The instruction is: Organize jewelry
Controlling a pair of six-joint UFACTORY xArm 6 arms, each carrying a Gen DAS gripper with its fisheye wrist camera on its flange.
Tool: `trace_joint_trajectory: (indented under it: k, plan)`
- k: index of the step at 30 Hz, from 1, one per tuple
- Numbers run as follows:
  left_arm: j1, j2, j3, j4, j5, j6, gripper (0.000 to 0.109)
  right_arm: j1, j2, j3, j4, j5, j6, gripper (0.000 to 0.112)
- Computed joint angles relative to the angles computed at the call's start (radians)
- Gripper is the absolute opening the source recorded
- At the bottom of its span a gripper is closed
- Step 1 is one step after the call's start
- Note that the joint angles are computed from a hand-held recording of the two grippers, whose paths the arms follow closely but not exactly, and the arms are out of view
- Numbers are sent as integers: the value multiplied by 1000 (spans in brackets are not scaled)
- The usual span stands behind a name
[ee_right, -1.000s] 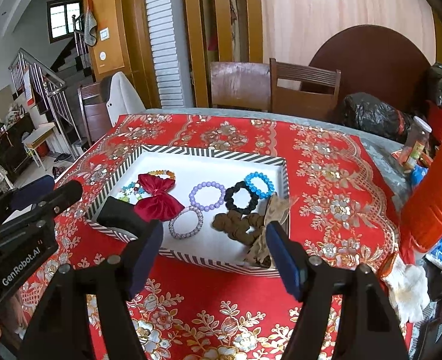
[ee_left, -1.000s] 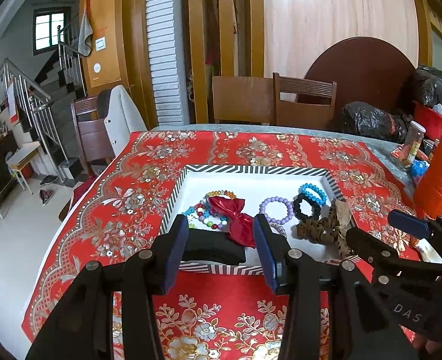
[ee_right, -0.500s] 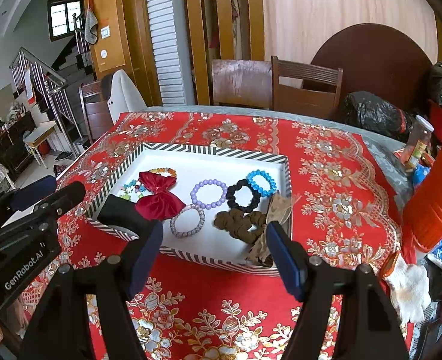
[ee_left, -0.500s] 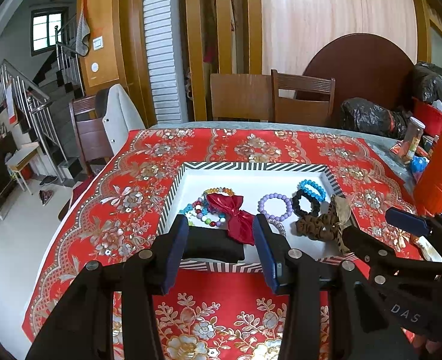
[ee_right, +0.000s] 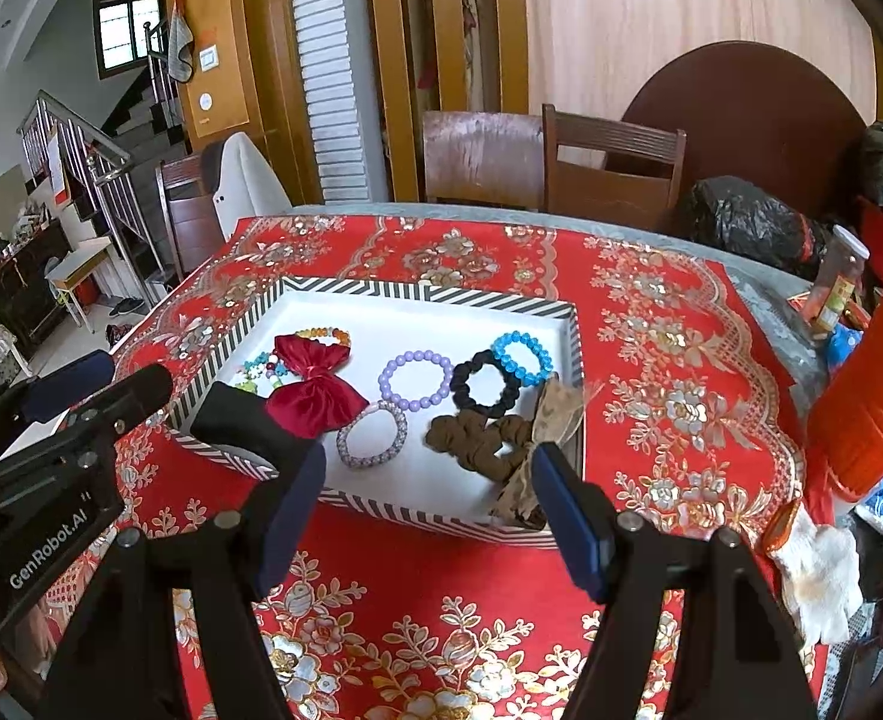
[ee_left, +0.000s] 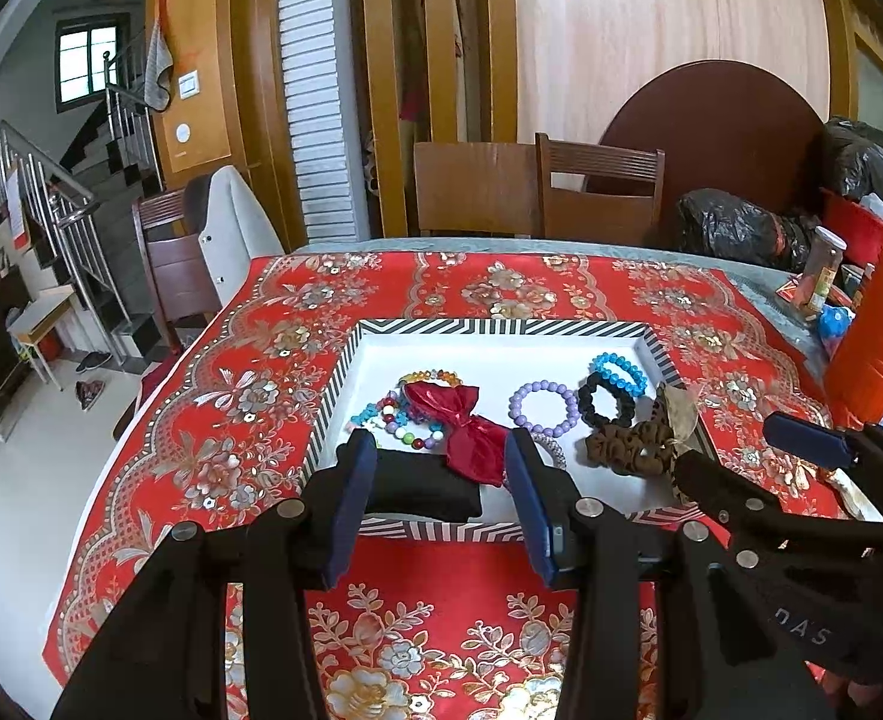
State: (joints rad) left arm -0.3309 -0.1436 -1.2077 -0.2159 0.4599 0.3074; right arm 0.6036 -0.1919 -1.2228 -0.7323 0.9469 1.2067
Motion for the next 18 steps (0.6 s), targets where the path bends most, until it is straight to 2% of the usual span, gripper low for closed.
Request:
trace_joint_trajectory:
  k: [18]
  plan:
    - [-13, 5, -4, -74, 18, 72, 49, -12, -3, 1, 19, -5, -20, 74]
